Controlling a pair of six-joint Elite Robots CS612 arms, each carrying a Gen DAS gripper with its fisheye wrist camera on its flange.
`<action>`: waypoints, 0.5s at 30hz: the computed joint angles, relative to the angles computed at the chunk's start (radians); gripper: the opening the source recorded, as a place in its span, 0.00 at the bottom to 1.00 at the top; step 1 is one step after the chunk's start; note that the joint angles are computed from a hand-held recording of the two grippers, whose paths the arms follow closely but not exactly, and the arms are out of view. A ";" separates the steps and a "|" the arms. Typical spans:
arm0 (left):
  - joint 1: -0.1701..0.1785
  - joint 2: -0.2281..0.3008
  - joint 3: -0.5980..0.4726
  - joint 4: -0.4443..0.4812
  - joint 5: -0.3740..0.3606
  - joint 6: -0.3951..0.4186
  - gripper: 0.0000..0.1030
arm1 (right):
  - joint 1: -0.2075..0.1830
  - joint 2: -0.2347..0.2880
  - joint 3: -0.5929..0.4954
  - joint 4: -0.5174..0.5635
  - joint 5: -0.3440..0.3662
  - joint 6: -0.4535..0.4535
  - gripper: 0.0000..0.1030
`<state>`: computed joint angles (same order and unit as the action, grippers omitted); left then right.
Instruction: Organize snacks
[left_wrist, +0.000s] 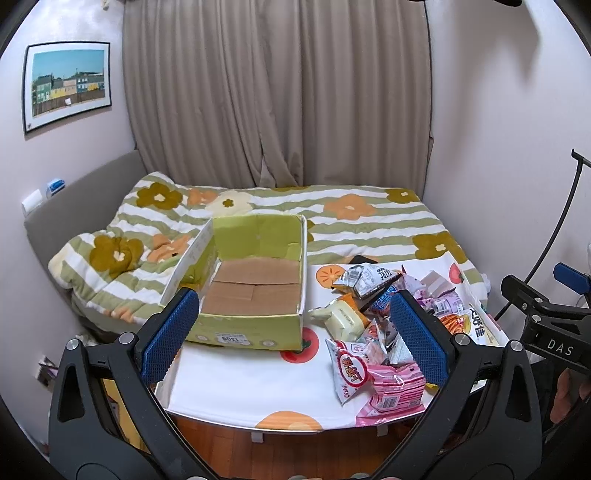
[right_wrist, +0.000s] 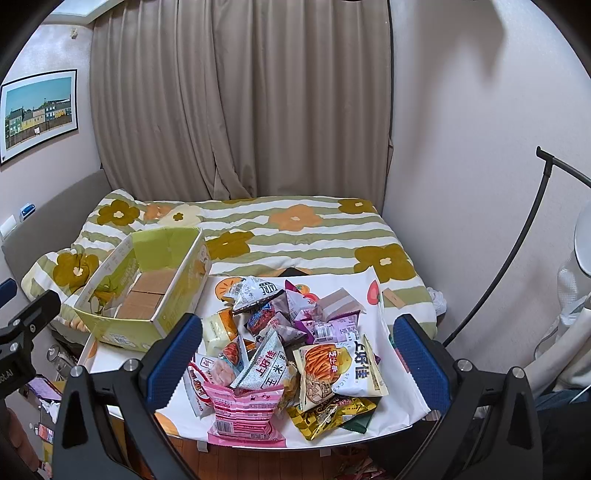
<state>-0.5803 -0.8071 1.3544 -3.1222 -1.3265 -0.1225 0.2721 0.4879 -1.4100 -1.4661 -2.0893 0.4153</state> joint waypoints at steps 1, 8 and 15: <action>0.000 0.000 0.001 0.000 0.002 0.000 0.99 | 0.000 0.000 -0.001 0.000 0.000 0.000 1.00; -0.002 -0.001 0.004 0.001 0.007 -0.002 0.99 | 0.000 0.000 -0.001 0.002 -0.001 0.000 1.00; -0.002 0.000 0.002 0.003 0.006 -0.003 0.99 | 0.000 0.000 0.000 0.001 0.001 0.000 1.00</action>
